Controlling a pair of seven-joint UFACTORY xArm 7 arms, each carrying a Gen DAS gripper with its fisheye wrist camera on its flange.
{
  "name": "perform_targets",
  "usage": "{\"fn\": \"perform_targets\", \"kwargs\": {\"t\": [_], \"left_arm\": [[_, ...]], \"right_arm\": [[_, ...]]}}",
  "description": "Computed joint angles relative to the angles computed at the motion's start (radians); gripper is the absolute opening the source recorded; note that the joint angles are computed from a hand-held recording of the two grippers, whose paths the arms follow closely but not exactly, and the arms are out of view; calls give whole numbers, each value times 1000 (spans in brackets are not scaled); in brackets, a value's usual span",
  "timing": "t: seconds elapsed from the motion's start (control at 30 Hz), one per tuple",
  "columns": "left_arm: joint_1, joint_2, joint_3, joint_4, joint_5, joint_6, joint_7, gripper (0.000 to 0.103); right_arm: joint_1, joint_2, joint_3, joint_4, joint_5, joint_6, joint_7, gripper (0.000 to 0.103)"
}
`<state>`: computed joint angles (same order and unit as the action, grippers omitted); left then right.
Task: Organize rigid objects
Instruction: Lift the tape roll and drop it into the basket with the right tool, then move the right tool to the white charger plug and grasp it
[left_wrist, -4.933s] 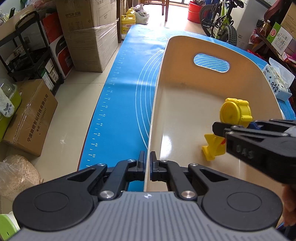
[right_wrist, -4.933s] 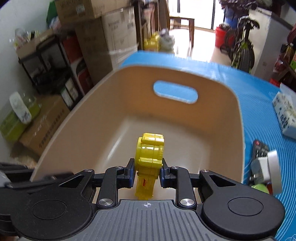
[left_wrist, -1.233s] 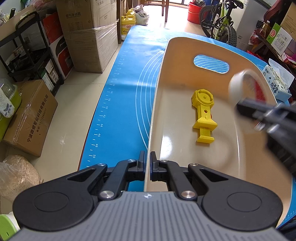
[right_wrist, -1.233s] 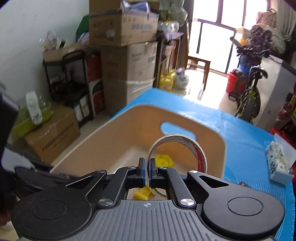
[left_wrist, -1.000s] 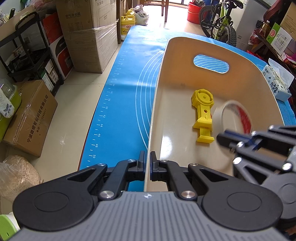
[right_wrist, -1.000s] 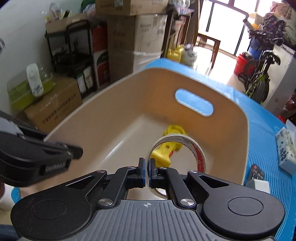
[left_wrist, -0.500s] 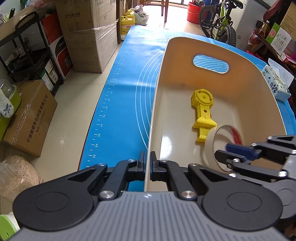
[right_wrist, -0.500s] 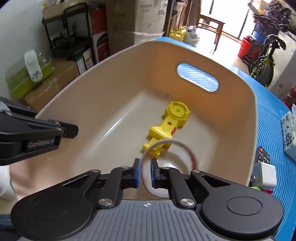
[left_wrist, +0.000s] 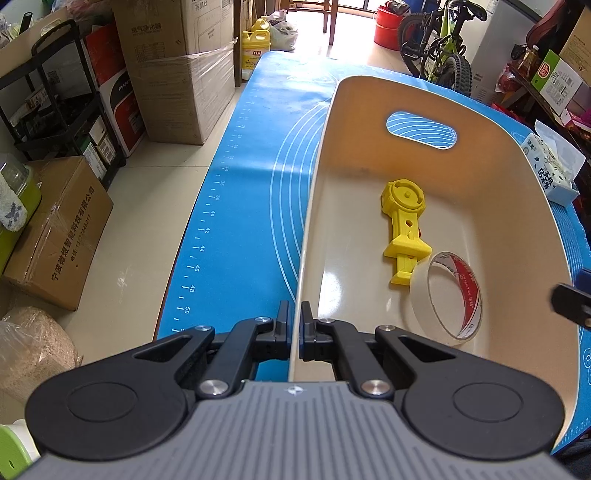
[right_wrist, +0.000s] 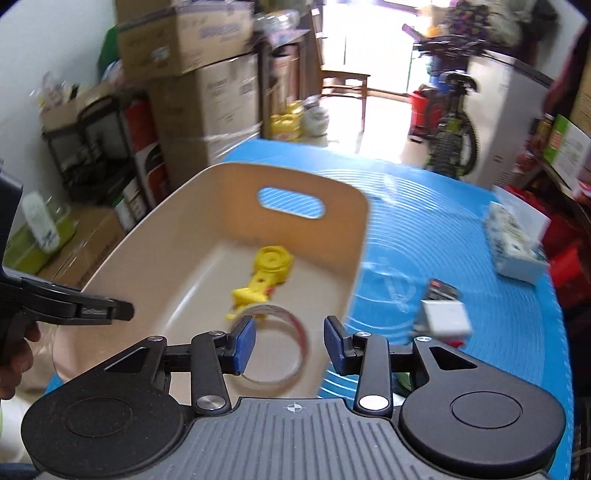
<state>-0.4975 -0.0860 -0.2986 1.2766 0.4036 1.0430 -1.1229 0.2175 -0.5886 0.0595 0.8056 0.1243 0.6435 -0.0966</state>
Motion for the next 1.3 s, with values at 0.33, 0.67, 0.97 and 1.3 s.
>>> {"fn": "perform_targets", "kwargs": {"t": [0.33, 0.67, 0.97, 1.3], "left_arm": [[2, -9, -1, -10, -2, -7, -1, 5], [5, -14, -3, -15, -5, -11, 0, 5], [7, -15, -3, -16, -6, -10, 2, 5], [7, -14, -4, -16, -6, -10, 1, 5]], "right_arm": [[-132, -121, -19, -124, -90, 50, 83, 55], [-188, -139, -24, -234, -151, 49, 129, 56], [-158, -148, -27, -259, -128, 54, 113, 55], [-157, -129, -25, -287, -124, 10, 114, 32]]}}
